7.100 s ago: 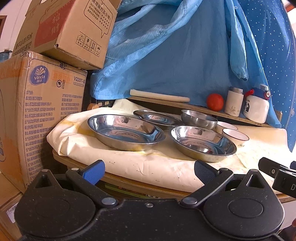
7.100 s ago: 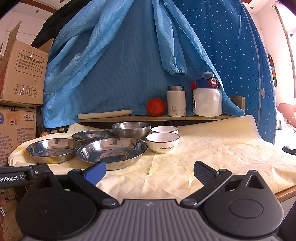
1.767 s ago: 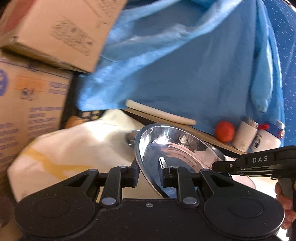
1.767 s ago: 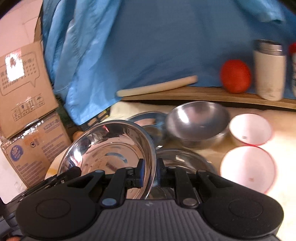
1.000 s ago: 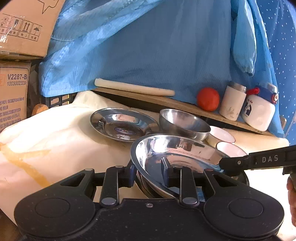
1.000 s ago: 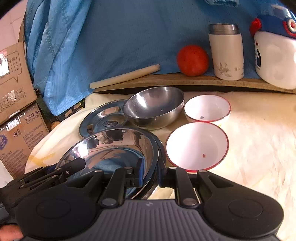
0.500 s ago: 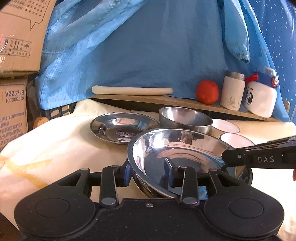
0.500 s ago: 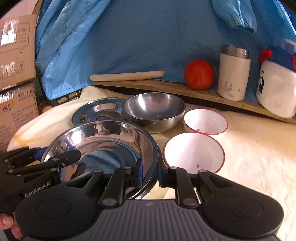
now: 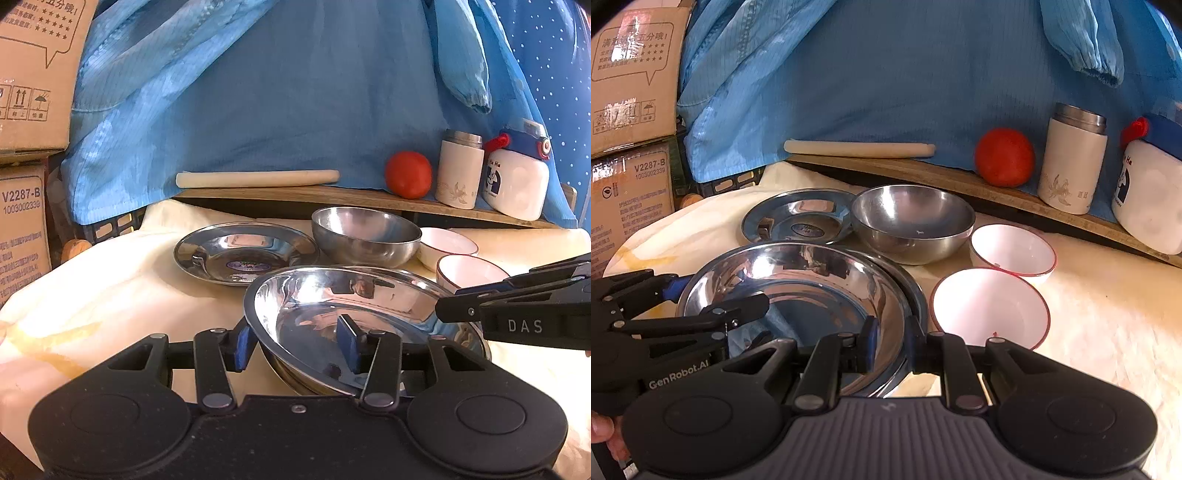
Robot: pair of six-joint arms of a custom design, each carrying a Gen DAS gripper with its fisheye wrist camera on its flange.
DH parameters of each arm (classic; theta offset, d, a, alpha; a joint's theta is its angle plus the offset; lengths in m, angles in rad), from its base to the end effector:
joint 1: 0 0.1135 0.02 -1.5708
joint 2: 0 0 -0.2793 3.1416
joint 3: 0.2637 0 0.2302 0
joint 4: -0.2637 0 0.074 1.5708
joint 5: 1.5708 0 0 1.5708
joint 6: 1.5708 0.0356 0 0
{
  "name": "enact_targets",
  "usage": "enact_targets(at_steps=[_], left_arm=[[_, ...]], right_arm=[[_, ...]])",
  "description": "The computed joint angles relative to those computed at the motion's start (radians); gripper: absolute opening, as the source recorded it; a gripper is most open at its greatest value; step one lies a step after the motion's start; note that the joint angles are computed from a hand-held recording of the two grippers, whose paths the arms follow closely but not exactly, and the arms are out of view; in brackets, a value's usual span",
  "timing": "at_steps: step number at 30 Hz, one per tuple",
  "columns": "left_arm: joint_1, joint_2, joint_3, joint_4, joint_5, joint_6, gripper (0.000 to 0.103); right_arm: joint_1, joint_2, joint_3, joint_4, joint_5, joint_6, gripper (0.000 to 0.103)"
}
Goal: Organize plates and bowls
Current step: 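Lower the plate onto the other large plate and open the left gripper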
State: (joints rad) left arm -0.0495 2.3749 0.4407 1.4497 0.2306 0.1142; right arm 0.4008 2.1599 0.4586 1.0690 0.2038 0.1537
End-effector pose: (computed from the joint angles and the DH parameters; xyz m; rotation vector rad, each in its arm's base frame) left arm 0.2936 -0.0227 0.0276 0.3093 2.0236 -0.1965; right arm 0.2731 0.1079 0.0532 -0.1569 2.1838 0.0884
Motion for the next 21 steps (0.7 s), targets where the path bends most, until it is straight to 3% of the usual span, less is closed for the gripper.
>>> enact_targets(at_steps=[6, 16, 21], left_arm=[[-0.003, 0.012, 0.011, -0.006, 0.010, 0.002, 0.062], [0.009, 0.029, 0.027, -0.019, 0.052, -0.022, 0.079], [0.031, 0.034, 0.004, 0.039, 0.084, -0.039, 0.091]], right_arm=[[-0.004, 0.003, -0.018, 0.036, 0.004, 0.002, 0.020], [-0.019, -0.002, -0.070, 0.123, 0.004, 0.009, 0.045], [-0.027, -0.013, -0.095, 0.164, 0.000, 0.012, 0.058]])
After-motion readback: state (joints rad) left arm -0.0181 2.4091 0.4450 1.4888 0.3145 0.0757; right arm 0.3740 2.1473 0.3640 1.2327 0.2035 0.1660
